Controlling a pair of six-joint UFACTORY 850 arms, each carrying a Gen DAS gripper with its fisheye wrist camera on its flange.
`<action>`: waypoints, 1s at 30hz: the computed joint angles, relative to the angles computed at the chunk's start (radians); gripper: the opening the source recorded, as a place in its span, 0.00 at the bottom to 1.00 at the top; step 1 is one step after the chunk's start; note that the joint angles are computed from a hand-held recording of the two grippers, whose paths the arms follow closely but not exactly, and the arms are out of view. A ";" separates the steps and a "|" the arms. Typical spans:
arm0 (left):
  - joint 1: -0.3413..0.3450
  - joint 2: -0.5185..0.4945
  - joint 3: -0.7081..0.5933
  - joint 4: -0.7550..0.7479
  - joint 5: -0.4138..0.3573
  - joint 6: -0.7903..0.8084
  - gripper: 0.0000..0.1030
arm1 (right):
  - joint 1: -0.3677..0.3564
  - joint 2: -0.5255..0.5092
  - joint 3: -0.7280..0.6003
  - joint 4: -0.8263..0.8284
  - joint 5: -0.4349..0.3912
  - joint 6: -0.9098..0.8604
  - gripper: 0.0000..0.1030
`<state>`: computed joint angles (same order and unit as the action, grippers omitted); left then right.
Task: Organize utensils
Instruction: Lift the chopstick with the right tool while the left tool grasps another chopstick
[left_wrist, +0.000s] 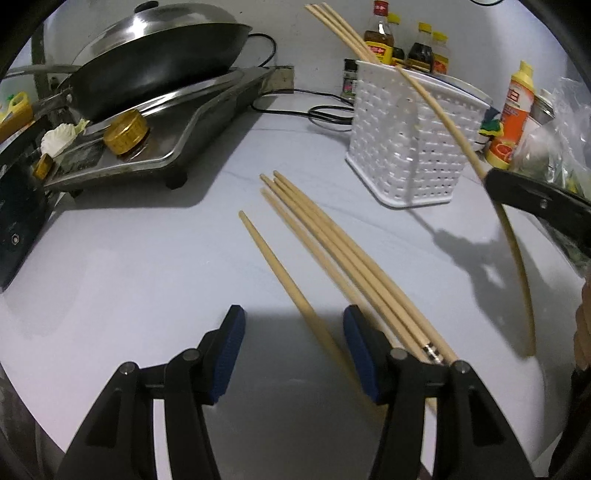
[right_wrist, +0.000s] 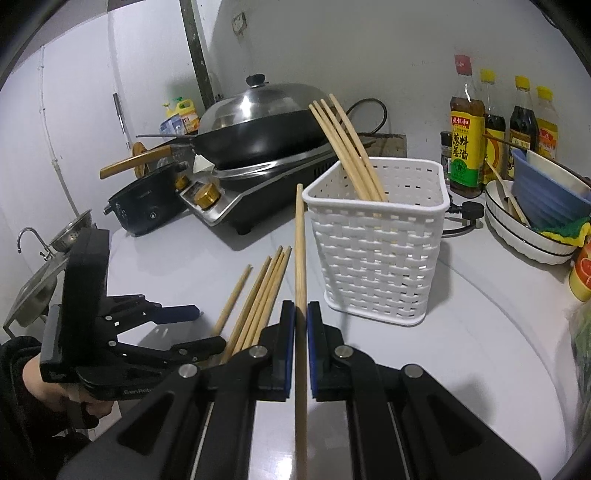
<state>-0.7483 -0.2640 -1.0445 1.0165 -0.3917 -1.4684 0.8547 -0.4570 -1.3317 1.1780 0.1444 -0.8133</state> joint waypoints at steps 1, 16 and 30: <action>0.003 0.004 0.006 0.012 0.006 -0.020 0.54 | -0.001 0.001 0.000 -0.015 -0.001 0.015 0.06; 0.033 0.050 0.066 0.105 0.138 -0.125 0.06 | 0.007 0.021 0.006 -0.078 0.016 0.075 0.06; 0.038 0.162 0.129 0.464 0.146 -0.485 0.06 | 0.019 0.052 -0.008 0.106 0.039 -0.122 0.06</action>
<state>-0.7101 -0.1022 -0.9152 1.4803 -0.2460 -1.9535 0.8742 -0.4054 -1.3400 1.2839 0.1832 -0.9356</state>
